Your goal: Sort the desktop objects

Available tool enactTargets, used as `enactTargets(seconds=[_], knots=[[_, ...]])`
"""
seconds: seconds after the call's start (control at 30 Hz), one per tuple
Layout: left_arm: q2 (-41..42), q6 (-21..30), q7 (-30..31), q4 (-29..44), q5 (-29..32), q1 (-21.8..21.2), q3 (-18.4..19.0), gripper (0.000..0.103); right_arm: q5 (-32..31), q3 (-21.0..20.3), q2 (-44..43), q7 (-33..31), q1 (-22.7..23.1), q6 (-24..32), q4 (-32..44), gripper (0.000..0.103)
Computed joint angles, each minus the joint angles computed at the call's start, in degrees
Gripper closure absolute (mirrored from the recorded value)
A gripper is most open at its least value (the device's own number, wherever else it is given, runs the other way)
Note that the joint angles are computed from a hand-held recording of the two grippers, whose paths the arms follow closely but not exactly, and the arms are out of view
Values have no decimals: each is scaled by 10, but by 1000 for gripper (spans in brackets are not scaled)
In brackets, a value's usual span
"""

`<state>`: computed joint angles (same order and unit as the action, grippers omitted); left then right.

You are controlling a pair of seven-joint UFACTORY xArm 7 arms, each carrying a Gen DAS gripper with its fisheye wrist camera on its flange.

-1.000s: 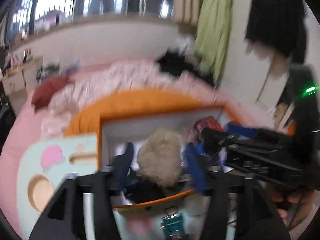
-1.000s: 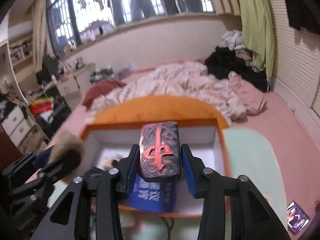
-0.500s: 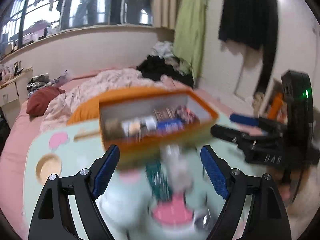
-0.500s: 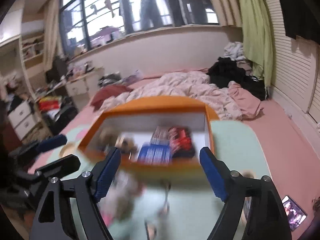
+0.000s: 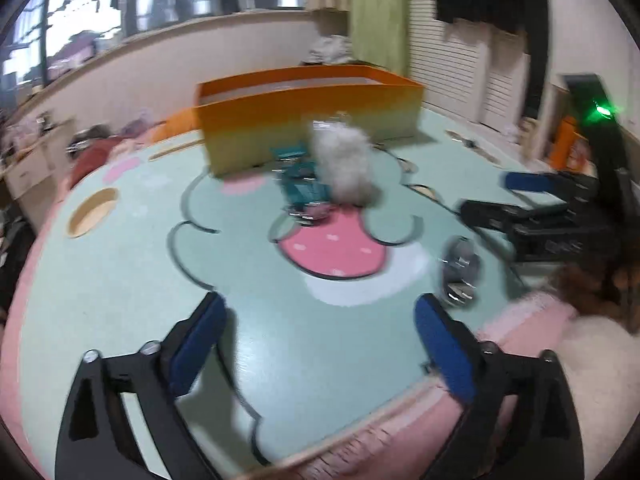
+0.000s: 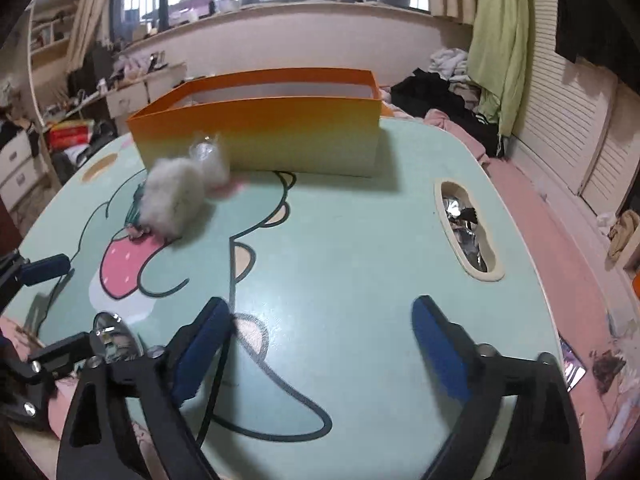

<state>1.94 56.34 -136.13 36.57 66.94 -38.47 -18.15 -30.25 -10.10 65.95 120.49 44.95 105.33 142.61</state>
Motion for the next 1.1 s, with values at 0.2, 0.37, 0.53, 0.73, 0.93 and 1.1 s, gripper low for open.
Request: enactTargets(seconds=[0.2,0.37,0.53,0.73,0.93,1.1], knots=[[12,42,-38,2,-1,-9,0,0,0,-6,17,-2,3,17,25,1],[13,45,-44,0,-1,-13,-1,0,0,-7,10,-3,3,13,14,1],[13,45,-44,0,-1,-14,0,0,-1,-6,12,-4,2,15,19,1],[13,44,-44,-1,-1,-14,0,0,-1,-6,13,-6,2,15,20,1],[13,44,-44,-1,0,-14,0,0,0,-8,17,-8,1,18,28,1],[13,44,-44,-1,0,-15,0,0,0,-8,17,-8,1,18,28,1]])
